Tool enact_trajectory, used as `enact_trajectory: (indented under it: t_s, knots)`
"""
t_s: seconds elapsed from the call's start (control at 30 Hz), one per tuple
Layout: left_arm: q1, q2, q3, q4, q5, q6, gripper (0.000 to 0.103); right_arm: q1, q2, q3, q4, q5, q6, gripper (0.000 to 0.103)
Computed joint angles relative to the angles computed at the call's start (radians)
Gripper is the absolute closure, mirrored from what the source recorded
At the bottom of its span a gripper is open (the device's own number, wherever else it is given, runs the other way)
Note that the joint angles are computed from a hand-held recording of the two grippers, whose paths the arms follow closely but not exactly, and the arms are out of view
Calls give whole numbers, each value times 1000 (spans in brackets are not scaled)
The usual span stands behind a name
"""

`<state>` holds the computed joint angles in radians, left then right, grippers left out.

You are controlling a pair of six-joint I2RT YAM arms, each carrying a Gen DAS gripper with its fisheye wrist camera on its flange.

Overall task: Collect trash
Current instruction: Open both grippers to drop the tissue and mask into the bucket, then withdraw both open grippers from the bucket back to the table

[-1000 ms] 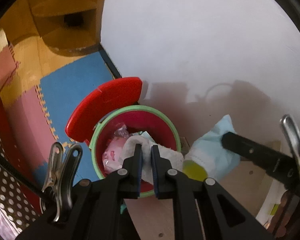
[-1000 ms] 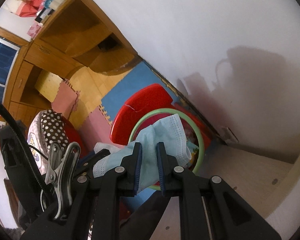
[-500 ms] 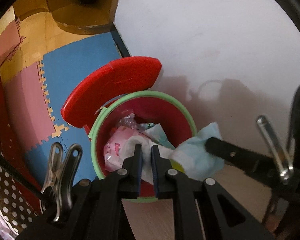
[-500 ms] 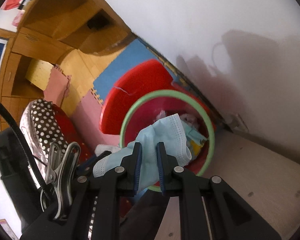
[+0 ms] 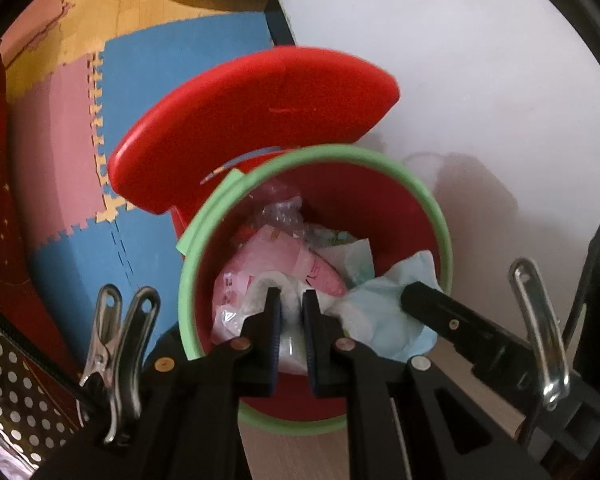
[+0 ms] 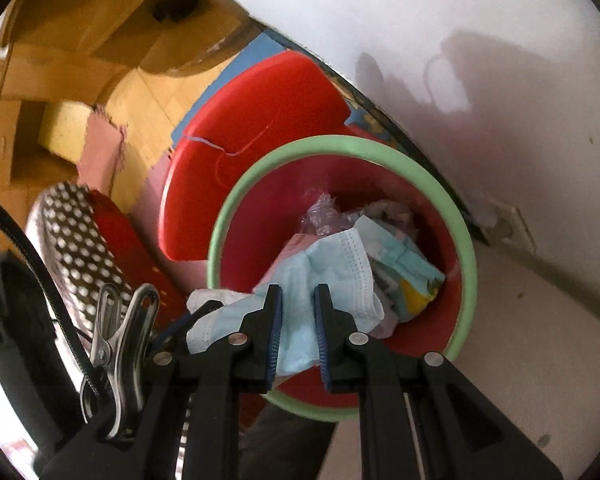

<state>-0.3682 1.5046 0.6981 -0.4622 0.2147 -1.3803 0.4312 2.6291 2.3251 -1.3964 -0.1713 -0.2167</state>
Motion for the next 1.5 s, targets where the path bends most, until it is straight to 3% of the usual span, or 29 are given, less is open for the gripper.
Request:
enact_trajectory:
  t_s: [0.17, 0.23, 0.3, 0.37, 0.4, 0.53, 0.77, 0.97, 1.07, 1.17, 1.27, 1.5]
  knots:
    - [1, 10, -29, 44, 1, -2, 88, 8, 24, 12, 29, 9, 1, 83]
    - [11, 27, -37, 65, 25, 5, 82, -6, 59, 54, 7, -23, 22, 65]
    - [17, 37, -29, 64, 34, 16, 73, -13, 63, 52, 5, -17, 53, 38]
    - [24, 48, -8, 44, 35, 35, 71, -14, 38, 5, 40, 2, 70, 27]
    - [23, 40, -7, 45, 21, 34, 64, -18, 24, -20, 55, 5, 76, 24]
    - [15, 69, 49, -30, -22, 48, 54, -32, 14, -34, 62, -2, 118, 22]
    - [1, 191, 160, -133, 6, 120, 52, -24, -22, -78, 90, 14, 173, 20]
    - [2, 60, 85, -105, -25, 64, 52, -22, -25, -39, 47, 8, 162, 19]
    - [-14, -22, 88, -172, -59, 111, 49, -4, -56, -40, 27, 25, 137, 18]
    - [6, -82, 79, -183, -11, 150, 47, 15, -146, -123, 71, 44, 88, 18]
    - [-7, -142, 144, -306, -55, 231, 47, 6, -307, -285, 208, 22, 107, 18]
    - [-34, -214, 362, -597, -169, 285, 45, -12, -372, -242, 113, -150, 98, 18]
